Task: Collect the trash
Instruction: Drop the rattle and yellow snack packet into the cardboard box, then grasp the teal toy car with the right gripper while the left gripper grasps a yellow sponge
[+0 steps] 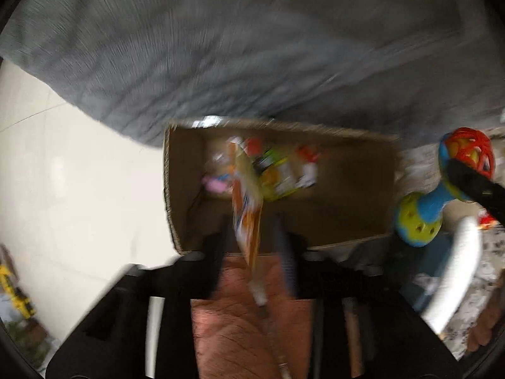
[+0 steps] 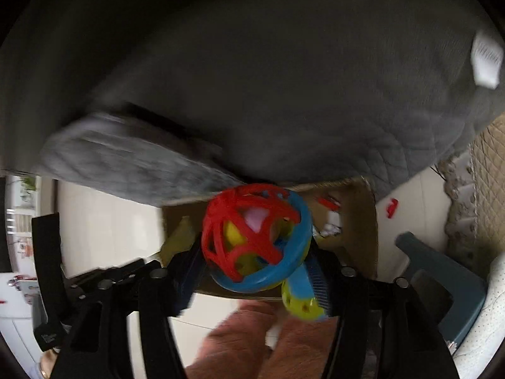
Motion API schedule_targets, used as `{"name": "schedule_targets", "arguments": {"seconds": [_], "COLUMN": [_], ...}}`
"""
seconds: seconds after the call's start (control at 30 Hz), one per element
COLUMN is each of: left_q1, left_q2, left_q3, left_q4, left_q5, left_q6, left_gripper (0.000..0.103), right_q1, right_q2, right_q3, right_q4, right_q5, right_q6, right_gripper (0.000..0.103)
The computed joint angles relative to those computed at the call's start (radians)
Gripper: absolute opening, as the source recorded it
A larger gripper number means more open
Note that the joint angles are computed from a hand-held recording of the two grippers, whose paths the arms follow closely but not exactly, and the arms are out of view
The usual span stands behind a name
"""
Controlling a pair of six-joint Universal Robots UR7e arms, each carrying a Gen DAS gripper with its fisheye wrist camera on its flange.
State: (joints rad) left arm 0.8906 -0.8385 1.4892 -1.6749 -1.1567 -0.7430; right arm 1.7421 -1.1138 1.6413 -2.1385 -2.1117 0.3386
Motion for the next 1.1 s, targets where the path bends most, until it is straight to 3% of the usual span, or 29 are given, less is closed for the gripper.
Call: {"name": "schedule_targets", "arguments": {"seconds": [0.03,0.1,0.37,0.53,0.7,0.77,0.9,0.97,1.1], "left_q1": [0.011,0.020,0.018,-0.016,-0.054,-0.068,-0.086,-0.089,-0.094], "left_q2": [0.015,0.027,0.015,-0.054,-0.145,-0.181,-0.248,-0.275,-0.319], "left_q3": [-0.002,0.001,-0.017,-0.026,-0.026,-0.024,0.000,0.007,0.033], "left_q4": [0.024,0.049,0.130,0.167,0.212,0.227,0.211,0.203,0.198], "left_q5": [0.011,0.030,-0.002,0.000,-0.005,-0.001,-0.006,-0.014,-0.009], "left_q6": [-0.010,-0.033,-0.062,-0.032,-0.035,-0.055,-0.113,-0.149,-0.211], "left_gripper": [0.062,0.071,0.072,0.072,0.072,0.079,0.080,0.080,0.080], "right_q1": [-0.008,-0.021,-0.016,0.052,0.167,0.183,0.162,0.129,0.076], "right_q2": [0.012,0.020,0.014,-0.008,0.014,0.047,0.136,0.180,0.263], "right_q3": [-0.001,0.004,-0.049,-0.118,-0.299,-0.390,-0.558,-0.616,-0.699], "right_q4": [0.018,0.026,0.135,0.194,0.182,0.142,0.065,0.009,-0.073], "right_q5": [-0.030,-0.064,-0.047,-0.010,0.066,0.128,0.253,0.342,0.432], "right_q6": [0.017,0.029,0.069,0.102,-0.022,-0.026,0.074,0.196,0.443], "right_gripper": [0.089,0.089,0.092,0.092,0.094,0.098,0.098,0.098,0.098]}}
